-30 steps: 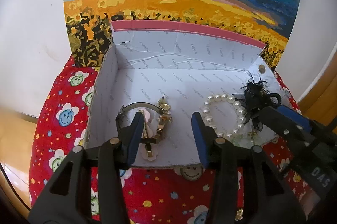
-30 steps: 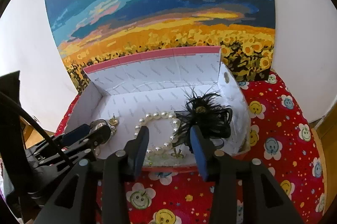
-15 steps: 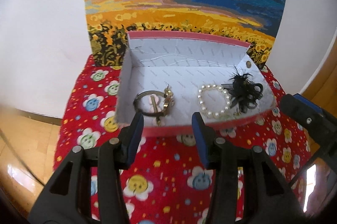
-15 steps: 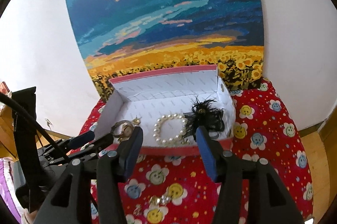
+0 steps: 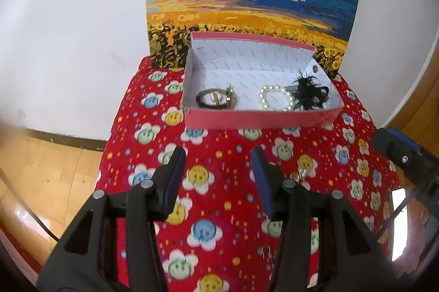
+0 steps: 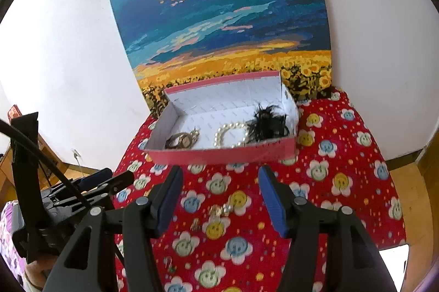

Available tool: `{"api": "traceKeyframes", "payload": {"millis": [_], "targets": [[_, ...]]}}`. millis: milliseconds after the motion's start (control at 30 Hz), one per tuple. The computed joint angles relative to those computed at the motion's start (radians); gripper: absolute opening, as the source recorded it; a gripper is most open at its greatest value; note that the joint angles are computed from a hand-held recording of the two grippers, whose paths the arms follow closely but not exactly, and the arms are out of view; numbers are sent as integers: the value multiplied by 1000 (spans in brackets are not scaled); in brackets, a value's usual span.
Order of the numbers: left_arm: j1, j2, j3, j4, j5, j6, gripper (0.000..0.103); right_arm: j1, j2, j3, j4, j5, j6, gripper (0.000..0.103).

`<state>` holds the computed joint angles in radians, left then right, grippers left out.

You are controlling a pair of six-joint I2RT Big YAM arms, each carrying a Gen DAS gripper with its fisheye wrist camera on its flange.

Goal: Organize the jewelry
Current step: 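Withdraw both tools from the box back over the bedspread, then grasp the green-stone hook earring with the left tool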

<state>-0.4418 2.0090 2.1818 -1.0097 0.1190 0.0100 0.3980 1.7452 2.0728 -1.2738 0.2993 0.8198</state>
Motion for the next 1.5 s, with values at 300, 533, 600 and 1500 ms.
{"api": "traceKeyframes", "payload": {"millis": [300,533,600,1500], "targets": [[0,-128,-212,70,-4,-19,45,56,-79,-103,7,16,43,62],[-5,-191,-330,107,-15,-22,47,88,-126,-178,20,17,76,65],[-7,-202,-354,116,-17,-20,47,95,-138,-200,22,20,84,65],[-79,-205,-481,168,-6,21,46,93,-216,-396,61,16,127,71]]}}
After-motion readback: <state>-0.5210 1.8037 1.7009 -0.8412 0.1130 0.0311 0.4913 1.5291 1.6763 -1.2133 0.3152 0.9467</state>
